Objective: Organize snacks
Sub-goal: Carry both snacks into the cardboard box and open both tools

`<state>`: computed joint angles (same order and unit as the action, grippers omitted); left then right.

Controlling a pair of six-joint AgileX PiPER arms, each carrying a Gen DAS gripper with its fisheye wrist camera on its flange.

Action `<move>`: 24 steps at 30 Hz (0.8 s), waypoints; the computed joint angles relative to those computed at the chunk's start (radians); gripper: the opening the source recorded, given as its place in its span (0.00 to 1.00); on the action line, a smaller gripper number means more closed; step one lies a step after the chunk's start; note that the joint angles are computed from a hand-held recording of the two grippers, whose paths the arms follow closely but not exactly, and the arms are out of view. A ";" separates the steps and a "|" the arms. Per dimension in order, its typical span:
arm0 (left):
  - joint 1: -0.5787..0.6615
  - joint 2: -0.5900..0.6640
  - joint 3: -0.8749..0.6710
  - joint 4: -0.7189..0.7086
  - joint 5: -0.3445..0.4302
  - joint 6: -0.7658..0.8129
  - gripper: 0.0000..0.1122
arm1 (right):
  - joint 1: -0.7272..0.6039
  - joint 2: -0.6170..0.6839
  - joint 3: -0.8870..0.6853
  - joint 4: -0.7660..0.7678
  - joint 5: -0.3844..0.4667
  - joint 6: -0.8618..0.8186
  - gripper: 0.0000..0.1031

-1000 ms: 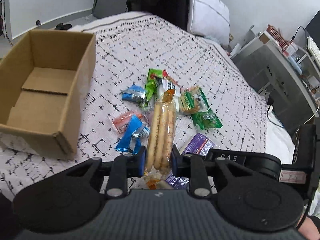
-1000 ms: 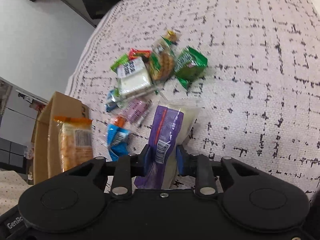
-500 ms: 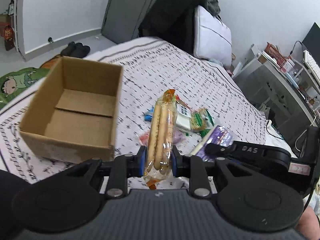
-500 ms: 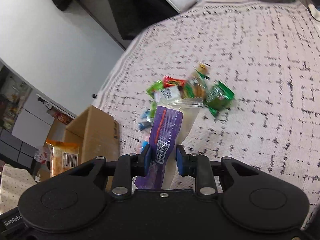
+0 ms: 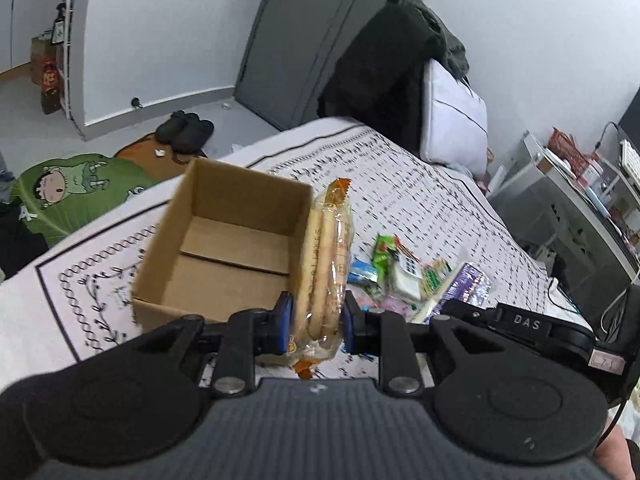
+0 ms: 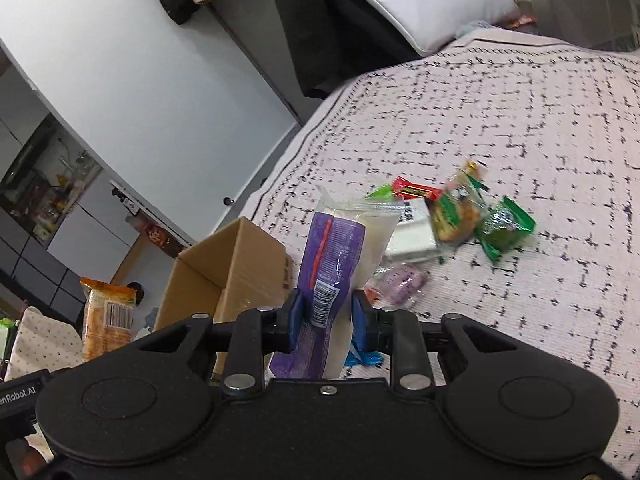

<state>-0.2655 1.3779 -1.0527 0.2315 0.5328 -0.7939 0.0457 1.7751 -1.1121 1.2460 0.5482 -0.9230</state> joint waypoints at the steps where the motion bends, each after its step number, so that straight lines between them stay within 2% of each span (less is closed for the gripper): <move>1: 0.016 -0.009 0.007 -0.013 -0.003 0.019 0.21 | 0.005 -0.002 0.002 0.012 -0.003 -0.015 0.25; 8: 0.129 -0.033 0.038 -0.101 -0.029 0.146 0.21 | 0.047 -0.014 0.007 0.091 -0.018 -0.069 0.25; 13: 0.217 -0.034 0.053 -0.188 -0.048 0.262 0.21 | 0.081 0.012 -0.032 0.107 0.010 -0.037 0.25; 24: 0.357 0.060 0.024 -0.430 -0.076 0.563 0.21 | 0.161 0.132 -0.177 0.076 0.009 0.047 0.25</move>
